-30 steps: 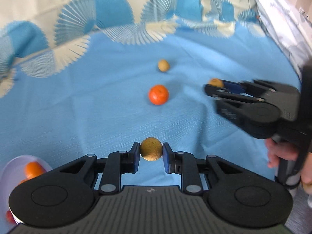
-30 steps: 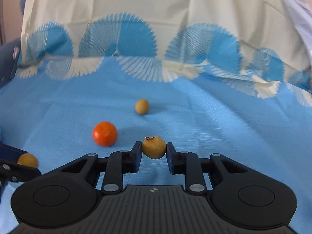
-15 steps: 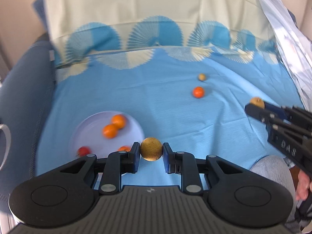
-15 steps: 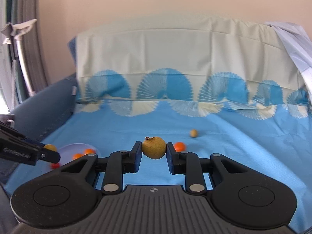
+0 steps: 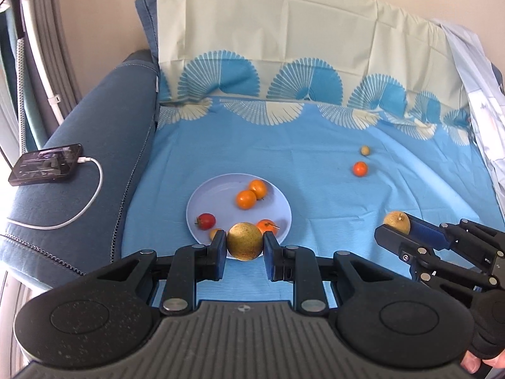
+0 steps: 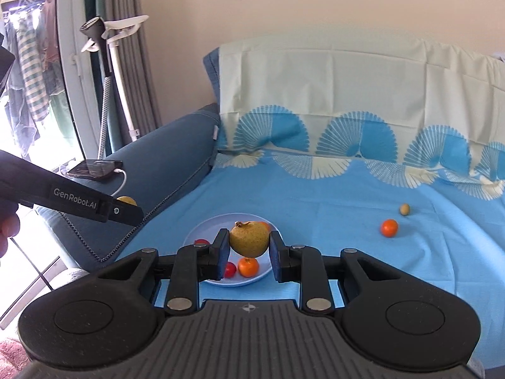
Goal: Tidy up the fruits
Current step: 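Carry both tan fruits over the blue plate and open both tools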
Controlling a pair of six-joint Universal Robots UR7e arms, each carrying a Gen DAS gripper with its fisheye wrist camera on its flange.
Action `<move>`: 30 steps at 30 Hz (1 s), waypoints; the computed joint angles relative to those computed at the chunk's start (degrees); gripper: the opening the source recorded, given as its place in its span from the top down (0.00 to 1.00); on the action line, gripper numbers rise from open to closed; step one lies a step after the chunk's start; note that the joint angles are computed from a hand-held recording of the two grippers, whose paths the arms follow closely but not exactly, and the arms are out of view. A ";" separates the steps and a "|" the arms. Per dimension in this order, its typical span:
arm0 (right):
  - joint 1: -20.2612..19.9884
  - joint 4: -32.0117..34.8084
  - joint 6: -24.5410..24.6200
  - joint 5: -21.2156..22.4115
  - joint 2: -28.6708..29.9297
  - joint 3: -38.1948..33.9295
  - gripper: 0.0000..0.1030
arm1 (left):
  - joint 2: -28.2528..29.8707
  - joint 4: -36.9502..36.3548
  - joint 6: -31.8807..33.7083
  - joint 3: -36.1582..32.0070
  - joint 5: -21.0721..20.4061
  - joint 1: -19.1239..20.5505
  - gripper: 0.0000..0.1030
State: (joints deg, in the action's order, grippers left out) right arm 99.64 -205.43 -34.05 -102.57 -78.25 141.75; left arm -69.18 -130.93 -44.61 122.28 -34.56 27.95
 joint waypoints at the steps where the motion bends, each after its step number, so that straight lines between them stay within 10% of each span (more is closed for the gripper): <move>1: 0.23 0.13 -0.21 0.05 0.02 -0.21 0.73 | -0.04 -0.04 -0.23 -0.04 0.02 -0.08 0.74; 14: 0.07 0.86 -1.67 1.07 2.16 -2.44 0.73 | 1.61 -1.87 0.75 -1.61 -0.27 2.89 0.74; 30: -1.77 8.24 -6.77 -1.76 23.61 -20.55 0.73 | 15.42 -9.26 14.32 -13.82 0.87 19.61 0.74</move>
